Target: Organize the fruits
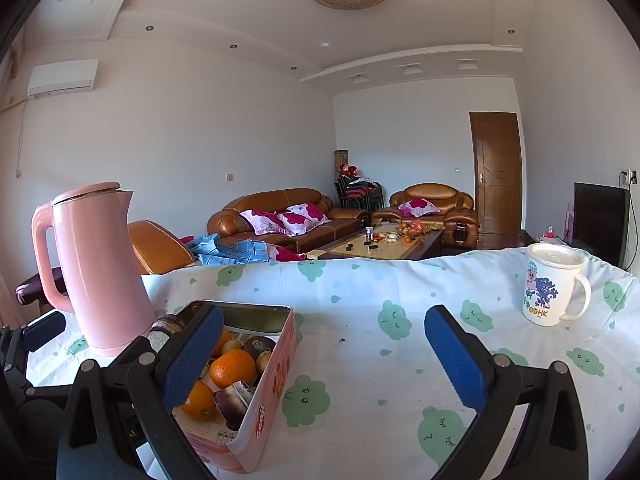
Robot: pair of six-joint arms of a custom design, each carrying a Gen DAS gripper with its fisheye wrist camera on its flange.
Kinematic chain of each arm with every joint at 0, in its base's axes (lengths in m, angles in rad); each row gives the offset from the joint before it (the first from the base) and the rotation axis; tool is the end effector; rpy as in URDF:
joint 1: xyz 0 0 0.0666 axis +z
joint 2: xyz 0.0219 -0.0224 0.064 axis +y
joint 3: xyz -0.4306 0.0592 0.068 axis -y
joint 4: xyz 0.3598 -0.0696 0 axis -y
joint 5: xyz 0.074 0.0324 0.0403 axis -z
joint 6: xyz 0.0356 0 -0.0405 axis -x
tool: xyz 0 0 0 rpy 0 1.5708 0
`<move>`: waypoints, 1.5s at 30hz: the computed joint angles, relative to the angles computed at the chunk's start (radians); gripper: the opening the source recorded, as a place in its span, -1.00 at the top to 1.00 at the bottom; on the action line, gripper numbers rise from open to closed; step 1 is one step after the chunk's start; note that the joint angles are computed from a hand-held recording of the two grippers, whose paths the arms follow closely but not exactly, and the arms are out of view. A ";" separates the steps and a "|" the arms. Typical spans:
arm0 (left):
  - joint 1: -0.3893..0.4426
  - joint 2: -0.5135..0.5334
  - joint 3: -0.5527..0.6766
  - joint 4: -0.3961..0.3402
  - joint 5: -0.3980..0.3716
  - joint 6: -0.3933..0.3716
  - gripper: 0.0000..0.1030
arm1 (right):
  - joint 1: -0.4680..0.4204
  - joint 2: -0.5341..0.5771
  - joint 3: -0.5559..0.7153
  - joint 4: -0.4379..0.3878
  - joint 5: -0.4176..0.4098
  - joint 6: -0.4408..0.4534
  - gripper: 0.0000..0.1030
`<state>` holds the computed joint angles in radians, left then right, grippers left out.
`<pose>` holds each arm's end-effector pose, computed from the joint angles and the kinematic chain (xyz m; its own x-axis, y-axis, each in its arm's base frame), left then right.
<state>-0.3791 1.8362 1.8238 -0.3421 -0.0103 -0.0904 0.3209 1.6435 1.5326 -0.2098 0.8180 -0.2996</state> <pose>0.6159 -0.2454 0.4856 -0.2886 0.2121 -0.9337 0.3887 0.9171 0.0882 0.5510 0.1553 0.4841 -0.1555 0.1610 -0.9746 0.5102 0.8579 0.0603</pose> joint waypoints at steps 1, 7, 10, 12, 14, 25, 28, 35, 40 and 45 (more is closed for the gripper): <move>0.000 0.000 0.000 -0.001 -0.001 0.001 -1.00 | -0.001 0.001 0.002 0.000 0.000 0.000 -0.98; 0.000 0.003 0.004 -0.008 -0.005 0.005 -1.00 | -0.001 0.000 0.001 -0.002 -0.002 0.000 -0.98; 0.000 0.004 0.006 -0.011 -0.006 0.005 -1.00 | -0.001 0.000 0.001 -0.002 -0.001 0.000 -0.98; 0.000 0.004 0.008 -0.012 -0.006 0.004 -1.00 | -0.002 0.000 0.001 -0.004 -0.003 -0.002 -0.98; 0.000 0.004 0.008 -0.012 -0.005 0.005 -1.00 | -0.002 0.000 0.000 -0.007 -0.002 -0.005 -0.98; 0.000 0.006 0.011 -0.017 -0.006 0.005 -1.00 | -0.002 -0.001 0.000 -0.011 -0.001 -0.008 -0.98; 0.000 0.007 0.012 -0.017 -0.007 0.005 -1.00 | -0.002 -0.001 0.001 -0.014 -0.001 -0.010 -0.98; 0.000 0.007 0.011 -0.018 -0.007 0.006 -1.00 | -0.002 0.000 0.003 -0.014 -0.002 -0.010 -0.98; 0.000 0.008 0.013 -0.019 -0.007 0.006 -1.00 | -0.002 0.000 0.003 -0.018 -0.002 -0.013 -0.98; 0.001 0.015 0.027 -0.042 -0.020 0.010 -1.00 | -0.002 0.000 0.002 -0.023 0.000 -0.021 -0.98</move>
<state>-0.3786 1.8512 1.8510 -0.3841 -0.0305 -0.0801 0.3186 1.6431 1.5342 -0.2324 0.8181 -0.3208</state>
